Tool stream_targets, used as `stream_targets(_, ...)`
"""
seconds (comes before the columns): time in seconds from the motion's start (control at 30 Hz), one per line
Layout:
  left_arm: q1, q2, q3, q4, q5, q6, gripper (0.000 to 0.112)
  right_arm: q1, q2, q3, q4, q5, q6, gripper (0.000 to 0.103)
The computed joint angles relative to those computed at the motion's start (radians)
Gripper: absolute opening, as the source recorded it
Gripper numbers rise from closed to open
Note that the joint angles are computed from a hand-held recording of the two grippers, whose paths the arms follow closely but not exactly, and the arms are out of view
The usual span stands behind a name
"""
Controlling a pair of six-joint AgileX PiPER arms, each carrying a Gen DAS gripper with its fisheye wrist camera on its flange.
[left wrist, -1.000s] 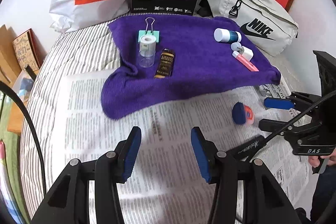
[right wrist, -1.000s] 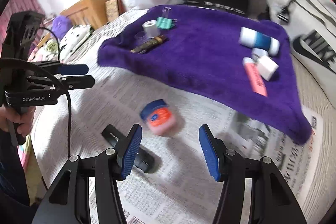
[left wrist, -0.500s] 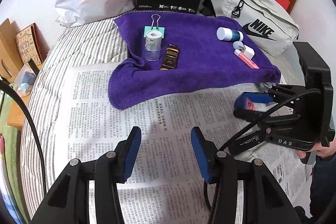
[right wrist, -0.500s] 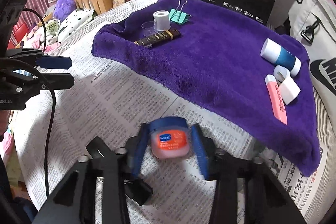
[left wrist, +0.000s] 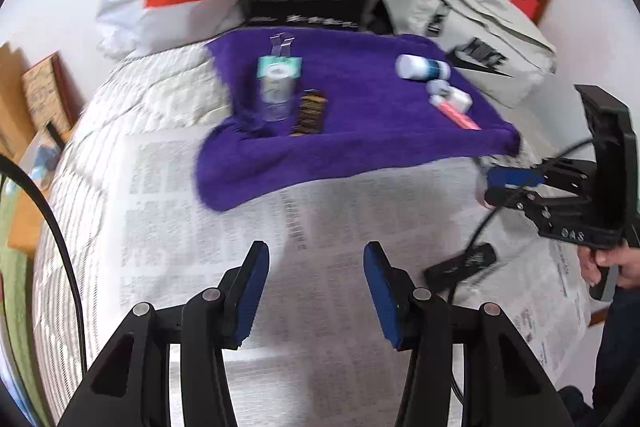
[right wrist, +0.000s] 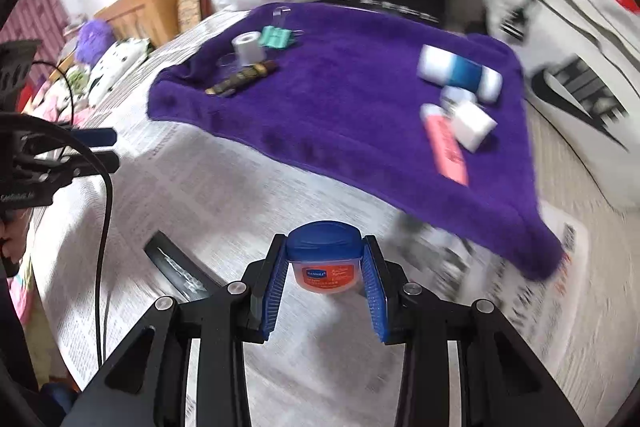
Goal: Organize rigid objects
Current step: 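Grasp the Vaseline jar with the right tool while the left tool grasps the black Horizon case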
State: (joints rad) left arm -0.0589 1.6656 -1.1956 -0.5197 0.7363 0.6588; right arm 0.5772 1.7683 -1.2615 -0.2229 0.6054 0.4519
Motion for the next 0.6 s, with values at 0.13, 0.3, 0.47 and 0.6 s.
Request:
stream_targets(0.13,-0.059,-0.007,0.007,-0.014,0.002,0.037,0.047,-0.027,-0.059,0.078,-0.013,-0.011,0.047,0.037)
stream_targets(0.3,-0.123,-0.021,0.041,-0.017,-0.016,0.088,0.047,-0.065,-0.119,0.153,-0.043,0.003,0.100,0.037)
stream_targets(0.47,-0.173,-0.016,0.072,0.044,-0.035,0.116,0.047,-0.111,-0.178,0.228,-0.022,-0.008,0.102,0.037)
stream_targets(0.6,-0.200,0.012,0.067,0.067,-0.036,0.153,0.047,-0.126,-0.196,0.252,-0.017,-0.013,0.106,0.037)
